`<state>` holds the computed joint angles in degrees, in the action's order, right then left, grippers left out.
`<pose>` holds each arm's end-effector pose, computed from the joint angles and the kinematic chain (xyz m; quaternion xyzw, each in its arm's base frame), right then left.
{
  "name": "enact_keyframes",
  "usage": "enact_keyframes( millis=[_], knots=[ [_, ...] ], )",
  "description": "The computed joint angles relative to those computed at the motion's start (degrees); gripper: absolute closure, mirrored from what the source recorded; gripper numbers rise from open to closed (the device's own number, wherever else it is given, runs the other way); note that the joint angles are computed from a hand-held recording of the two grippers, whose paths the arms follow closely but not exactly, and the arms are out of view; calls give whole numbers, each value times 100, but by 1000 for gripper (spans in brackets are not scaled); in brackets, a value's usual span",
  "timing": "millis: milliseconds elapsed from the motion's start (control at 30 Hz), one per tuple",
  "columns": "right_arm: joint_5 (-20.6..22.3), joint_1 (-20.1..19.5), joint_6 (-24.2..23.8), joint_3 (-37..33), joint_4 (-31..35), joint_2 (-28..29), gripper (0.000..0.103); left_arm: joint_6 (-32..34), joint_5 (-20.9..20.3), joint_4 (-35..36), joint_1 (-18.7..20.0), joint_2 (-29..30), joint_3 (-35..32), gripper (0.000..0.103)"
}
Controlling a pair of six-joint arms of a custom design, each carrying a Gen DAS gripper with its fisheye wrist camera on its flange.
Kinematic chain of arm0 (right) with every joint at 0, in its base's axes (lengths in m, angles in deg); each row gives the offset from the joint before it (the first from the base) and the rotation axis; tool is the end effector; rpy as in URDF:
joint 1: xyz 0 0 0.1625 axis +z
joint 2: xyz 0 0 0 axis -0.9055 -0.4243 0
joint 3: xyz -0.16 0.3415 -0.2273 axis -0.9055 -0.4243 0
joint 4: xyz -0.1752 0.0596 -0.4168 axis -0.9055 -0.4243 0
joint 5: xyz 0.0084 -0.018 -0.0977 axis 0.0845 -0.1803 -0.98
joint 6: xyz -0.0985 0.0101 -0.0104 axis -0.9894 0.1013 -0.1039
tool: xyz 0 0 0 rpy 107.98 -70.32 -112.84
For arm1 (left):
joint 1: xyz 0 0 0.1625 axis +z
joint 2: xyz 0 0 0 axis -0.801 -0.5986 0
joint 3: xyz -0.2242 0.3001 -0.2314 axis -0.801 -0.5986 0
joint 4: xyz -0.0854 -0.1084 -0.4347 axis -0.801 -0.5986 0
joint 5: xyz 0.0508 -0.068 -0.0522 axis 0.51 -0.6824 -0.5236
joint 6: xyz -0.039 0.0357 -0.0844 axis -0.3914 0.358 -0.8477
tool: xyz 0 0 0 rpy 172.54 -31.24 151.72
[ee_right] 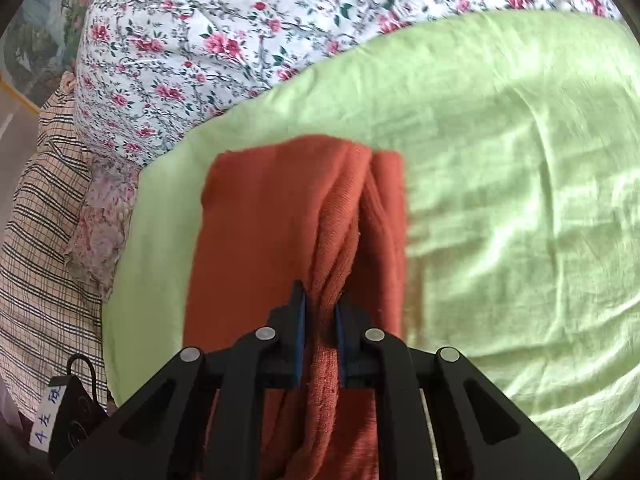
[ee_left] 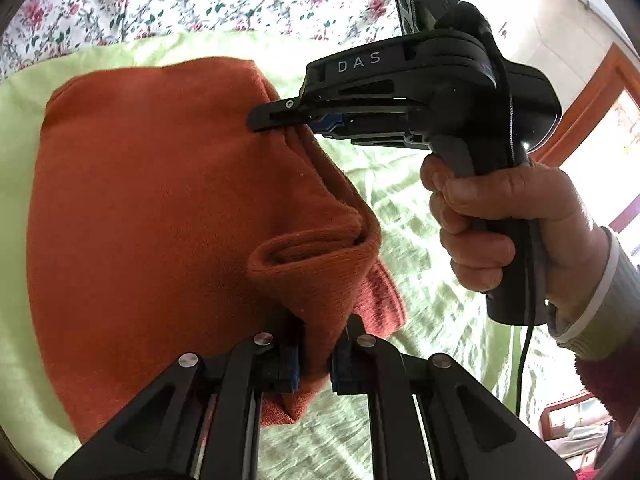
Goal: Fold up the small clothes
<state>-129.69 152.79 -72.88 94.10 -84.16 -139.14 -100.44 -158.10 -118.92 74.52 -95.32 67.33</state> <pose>0.1050 -0.3873 0.3365 0.0622 -0.9666 0.2289 0.0974 -0.3749 -0.3190 0.0581 0.3160 0.9381 -0.0999 0.1003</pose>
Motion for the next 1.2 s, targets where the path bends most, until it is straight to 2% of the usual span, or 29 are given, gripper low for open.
enact_keyframes(
  millis=[67,233,333,400,533,633,700,733,767,800,933,1033,1100,1200],
  knots=[
    [102,4,-66,7,-69,-59,89,-14,-31,11,8,-7,-7,94],
    [-450,73,-133,33,-285,202,89,-87,-207,-24,110,89,80,93],
    [-496,-34,-105,66,-306,257,89,-40,-313,7,120,51,107,88],
    [-425,-78,-41,67,-263,204,89,-4,-483,48,168,-40,120,74],
    [-699,96,30,94,-277,101,83,26,-617,320,192,-452,276,62],
    [-944,236,189,169,-366,-28,76,-82,-539,599,220,-1015,501,56],
    [-1071,263,309,252,-414,-196,65,-258,-342,925,291,-1466,634,43],
    [-1052,235,378,294,-388,-300,60,-354,-251,1048,343,-1627,672,41],
    [-953,170,449,335,-344,-411,51,-459,-172,1158,452,-1807,708,38],
    [-788,73,518,384,-287,-540,47,-580,-108,1261,561,-1990,747,37],
    [-299,-176,611,468,-60,-757,44,-848,178,1428,1044,-2309,726,35],
    [106,-360,555,486,23,-761,38,-822,181,1333,1505,-2266,597,32],
    [237,-423,498,457,42,-663,33,-674,77,1147,1801,-2070,466,26],
    [301,-510,395,398,78,-485,31,-471,29,936,2075,-1665,213,26]
  ],
)
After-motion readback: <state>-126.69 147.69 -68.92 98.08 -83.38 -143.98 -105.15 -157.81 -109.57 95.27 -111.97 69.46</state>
